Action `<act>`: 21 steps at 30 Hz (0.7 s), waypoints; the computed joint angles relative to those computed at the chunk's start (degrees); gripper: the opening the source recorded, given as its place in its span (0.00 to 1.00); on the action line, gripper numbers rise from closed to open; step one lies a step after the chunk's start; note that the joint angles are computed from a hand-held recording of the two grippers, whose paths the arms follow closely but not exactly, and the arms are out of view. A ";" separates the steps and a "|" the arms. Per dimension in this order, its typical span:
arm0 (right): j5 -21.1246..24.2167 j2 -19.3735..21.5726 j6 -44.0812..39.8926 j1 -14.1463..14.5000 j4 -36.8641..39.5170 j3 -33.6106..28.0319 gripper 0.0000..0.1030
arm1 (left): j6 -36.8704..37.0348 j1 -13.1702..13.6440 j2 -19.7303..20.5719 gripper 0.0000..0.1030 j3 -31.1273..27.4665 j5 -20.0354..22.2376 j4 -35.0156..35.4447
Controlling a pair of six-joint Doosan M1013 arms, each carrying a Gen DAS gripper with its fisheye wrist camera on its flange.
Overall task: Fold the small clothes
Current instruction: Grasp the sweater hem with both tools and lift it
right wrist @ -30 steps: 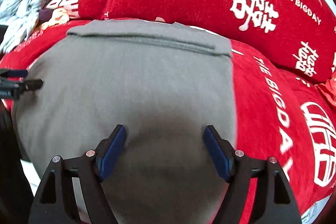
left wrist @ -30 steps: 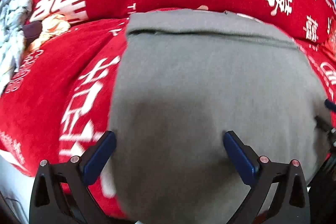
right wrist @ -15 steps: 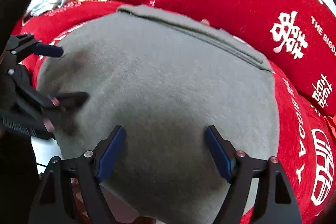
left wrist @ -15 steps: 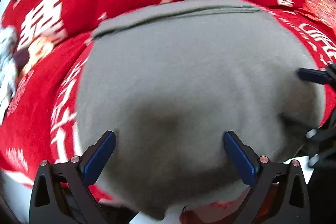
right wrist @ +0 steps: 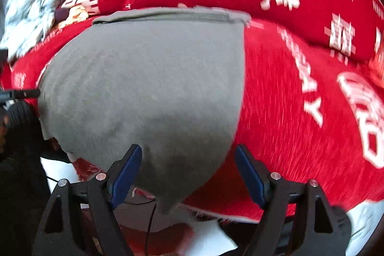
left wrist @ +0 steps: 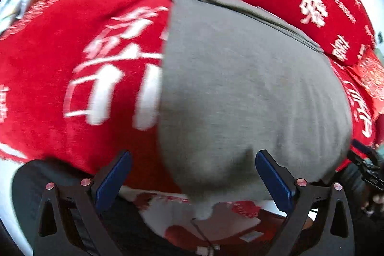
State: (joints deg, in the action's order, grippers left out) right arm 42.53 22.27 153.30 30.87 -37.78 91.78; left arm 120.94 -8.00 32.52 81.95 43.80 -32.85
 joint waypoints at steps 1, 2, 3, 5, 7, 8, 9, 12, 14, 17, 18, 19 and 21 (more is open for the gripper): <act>-1.72 -0.47 0.43 -0.60 1.62 0.90 0.79 | 0.80 -0.08 0.60 1.00 -0.64 1.79 -1.61; -3.25 -0.83 0.88 -0.98 2.59 1.62 0.79 | 0.62 -0.39 0.91 1.00 -0.96 2.66 -1.99; -5.38 -1.29 2.15 -1.36 2.65 2.57 0.79 | -1.06 -1.14 0.50 1.00 -0.28 0.59 -0.40; -6.79 -1.51 3.43 -1.47 1.87 3.22 0.81 | 1.82 -1.45 -0.44 0.97 1.10 -1.45 -3.38; -7.05 -1.45 3.34 -1.41 1.52 3.34 0.81 | 6.05 -1.37 -1.40 0.75 2.33 -2.71 -7.62; -7.28 -1.52 3.62 -1.38 1.25 3.55 0.81 | 7.61 -1.18 -1.60 0.63 2.61 -2.65 -8.94; -7.77 -1.64 3.84 -1.44 1.20 3.80 0.81 | 7.81 -1.00 -1.53 0.59 2.48 -2.24 -9.47; -9.25 -2.05 4.66 -1.62 1.12 4.55 0.81 | 8.03 -0.44 -1.43 0.48 2.50 -1.76 -11.24; -10.08 -2.23 4.56 -1.68 1.59 4.83 0.81 | 8.30 -0.01 -1.33 0.47 2.52 -1.09 -12.40; -12.04 -2.46 2.95 -1.95 3.51 5.27 0.80 | 8.12 0.57 -1.16 0.28 2.43 -0.11 -12.99; -12.56 -2.43 1.93 -2.13 4.55 5.29 0.79 | 8.32 0.71 -1.12 0.28 2.48 0.05 -13.55; -12.94 -2.44 1.32 -2.19 5.27 5.33 0.77 | 8.47 0.76 -1.15 0.28 2.58 0.01 -13.79; -14.34 -2.52 -0.77 -2.46 7.88 5.50 0.66 | 8.34 0.80 -1.12 0.28 2.64 0.12 -13.71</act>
State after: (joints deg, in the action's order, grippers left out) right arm 28.19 19.75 152.53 28.41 -29.91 97.28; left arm 129.29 -7.19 31.41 84.59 43.93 -46.56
